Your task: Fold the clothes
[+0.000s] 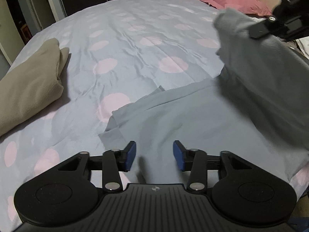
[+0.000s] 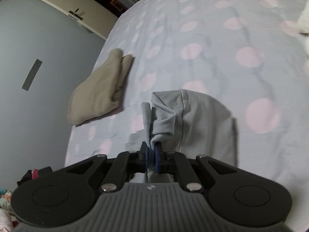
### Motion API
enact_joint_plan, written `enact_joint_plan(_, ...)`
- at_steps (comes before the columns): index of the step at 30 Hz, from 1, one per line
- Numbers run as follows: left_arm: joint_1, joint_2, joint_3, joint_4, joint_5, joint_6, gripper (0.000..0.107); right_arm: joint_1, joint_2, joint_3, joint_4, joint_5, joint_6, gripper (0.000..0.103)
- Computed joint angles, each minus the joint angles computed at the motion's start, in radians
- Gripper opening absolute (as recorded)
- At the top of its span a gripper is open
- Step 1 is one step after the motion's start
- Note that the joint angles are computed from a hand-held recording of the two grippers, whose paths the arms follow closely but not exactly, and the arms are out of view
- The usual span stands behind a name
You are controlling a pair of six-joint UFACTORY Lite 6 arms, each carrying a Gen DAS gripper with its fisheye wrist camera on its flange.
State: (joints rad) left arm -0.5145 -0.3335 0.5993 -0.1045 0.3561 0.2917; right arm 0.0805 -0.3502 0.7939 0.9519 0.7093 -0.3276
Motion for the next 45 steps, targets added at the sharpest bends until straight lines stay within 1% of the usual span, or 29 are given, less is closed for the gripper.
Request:
enact_joint_plan(2, 0.042, -0.005, -0.004, -0.107, 0.004, 0.117, 0.03, 0.087, 0.068, 0.043, 0.025, -0.058, 0.027, 0.008)
enact_joint_plan(4, 0.086, -0.003, -0.005, -0.212, 0.01, 0.229, 0.024, 0.159, 0.159, 0.091, 0.077, -0.105, 0.021, 0.008)
enact_joint_plan(6, 0.122, 0.008, -0.003, -0.287, 0.011, 0.307, 0.023, 0.231, 0.258, 0.143, 0.122, -0.148, 0.014, 0.008)
enact_joint_plan(10, 0.161, 0.039, 0.016, -0.319, 0.009, 0.342, 0.022, 0.335, 0.464, 0.265, 0.181, -0.191, -0.008, 0.008)
enact_joint_plan(13, 0.189, 0.057, 0.024, -0.355, 0.01, 0.384, 0.022, 0.372, 0.589, 0.338, 0.249, -0.18, -0.063, 0.008)
enact_joint_plan(17, 0.203, 0.083, 0.03, -0.282, 0.008, 0.316, 0.022, 0.407, 0.709, 0.416, 0.235, -0.208, -0.048, 0.008)
enact_joint_plan(20, 0.221, 0.09, 0.029, -0.248, 0.013, 0.287, 0.022, 0.402, 0.773, 0.434, 0.297, -0.192, -0.099, 0.009)
enact_joint_plan(24, 0.226, 0.084, 0.028, -0.215, 0.023, 0.253, 0.022, 0.416, 0.833, 0.476, 0.309, -0.19, -0.132, 0.009)
enact_joint_plan(27, 0.212, 0.073, 0.034, -0.16, 0.039, 0.193, 0.022, 0.429, 0.864, 0.497, 0.325, -0.193, -0.155, 0.017)
enact_joint_plan(28, 0.208, 0.066, 0.034, -0.146, 0.045, 0.178, 0.022, 0.432, 0.874, 0.504, 0.331, -0.194, -0.163, 0.022)
enact_joint_plan(31, 0.208, 0.03, 0.021, -0.125, 0.058, 0.154, 0.023, 0.423, 0.827, 0.471, 0.396, -0.181, -0.222, 0.024)
enact_joint_plan(32, 0.208, 0.014, 0.015, -0.118, 0.064, 0.142, 0.023, 0.416, 0.801, 0.453, 0.423, -0.178, -0.249, 0.025)
enact_joint_plan(34, 0.209, -0.024, 0.002, -0.103, 0.074, 0.116, 0.026, 0.4, 0.729, 0.411, 0.406, -0.178, -0.25, 0.03)
enact_joint_plan(37, 0.21, -0.081, -0.015, -0.121, 0.092, 0.111, 0.035, 0.382, 0.625, 0.349, 0.296, -0.2, -0.176, 0.03)
enact_joint_plan(42, 0.216, -0.191, -0.053, -0.258, 0.176, 0.236, 0.036, 0.37, 0.449, 0.205, 0.027, -0.215, 0.016, 0.03)
enact_joint_plan(43, 0.215, -0.213, -0.062, -0.285, 0.195, 0.261, 0.037, 0.373, 0.416, 0.175, -0.022, -0.217, 0.053, 0.03)
enact_joint_plan(45, 0.178, -0.261, -0.097, -0.276, 0.202, 0.243, 0.041, 0.381, 0.333, 0.1, -0.101, -0.225, 0.109, 0.03)
